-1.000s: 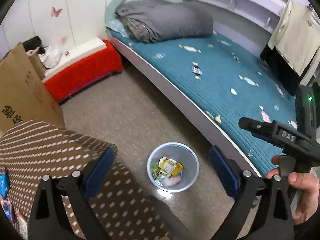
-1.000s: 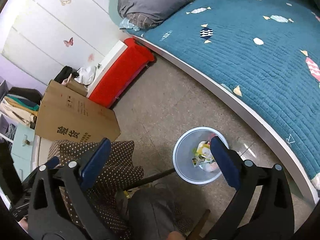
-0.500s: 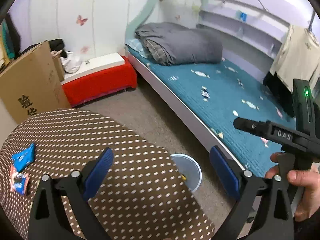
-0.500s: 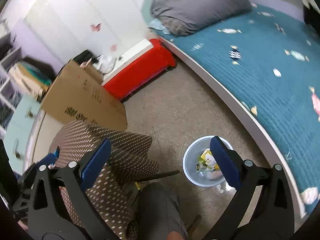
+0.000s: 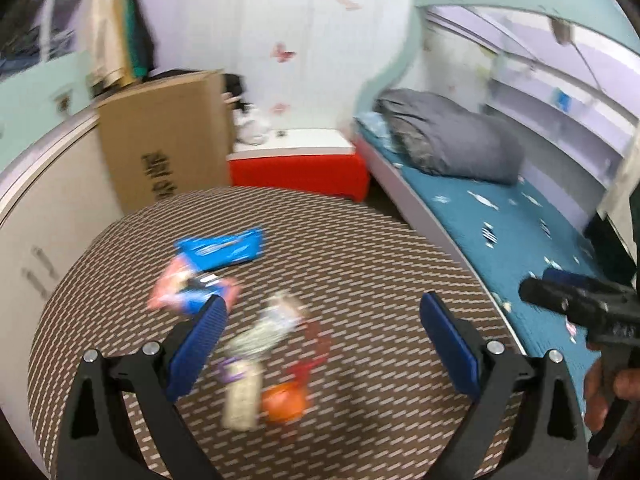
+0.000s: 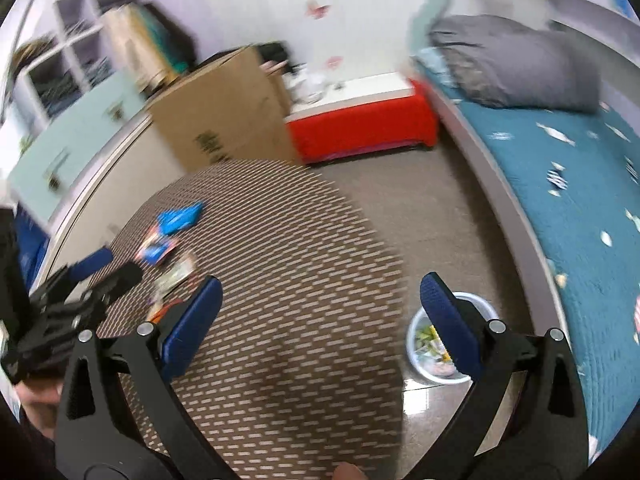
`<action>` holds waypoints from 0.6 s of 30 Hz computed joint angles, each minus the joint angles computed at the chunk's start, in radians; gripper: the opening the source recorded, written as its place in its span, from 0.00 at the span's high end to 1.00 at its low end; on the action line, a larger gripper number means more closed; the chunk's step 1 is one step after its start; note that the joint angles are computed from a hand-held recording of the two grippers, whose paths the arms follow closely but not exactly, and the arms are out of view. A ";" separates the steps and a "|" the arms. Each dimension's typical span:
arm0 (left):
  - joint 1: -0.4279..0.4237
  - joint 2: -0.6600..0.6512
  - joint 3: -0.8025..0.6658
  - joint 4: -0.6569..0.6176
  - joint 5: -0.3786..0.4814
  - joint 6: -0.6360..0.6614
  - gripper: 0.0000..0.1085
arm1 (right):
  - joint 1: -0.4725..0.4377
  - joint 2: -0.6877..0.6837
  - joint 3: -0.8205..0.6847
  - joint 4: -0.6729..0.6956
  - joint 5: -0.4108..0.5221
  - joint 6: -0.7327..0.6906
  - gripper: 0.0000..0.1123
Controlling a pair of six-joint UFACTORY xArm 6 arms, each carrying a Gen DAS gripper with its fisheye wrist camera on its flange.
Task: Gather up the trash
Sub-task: 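Move both tools back over the table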
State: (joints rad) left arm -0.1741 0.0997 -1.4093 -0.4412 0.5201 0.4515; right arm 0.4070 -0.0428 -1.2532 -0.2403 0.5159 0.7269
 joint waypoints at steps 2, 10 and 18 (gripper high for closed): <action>0.044 -0.013 0.027 -0.017 -0.001 0.005 0.12 | 0.036 0.053 -0.053 0.011 0.022 -0.016 0.14; 0.156 -0.041 0.105 -0.061 -0.022 0.053 0.12 | 0.122 0.242 -0.249 0.070 0.067 -0.069 0.14; 0.173 -0.055 0.150 -0.016 -0.042 0.040 0.12 | 0.147 0.405 -0.441 0.148 0.137 -0.166 0.47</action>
State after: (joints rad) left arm -0.0010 0.0444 -1.2592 -0.4572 0.4777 0.4915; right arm 0.5536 0.3617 -1.6940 -0.0918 0.6532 0.5607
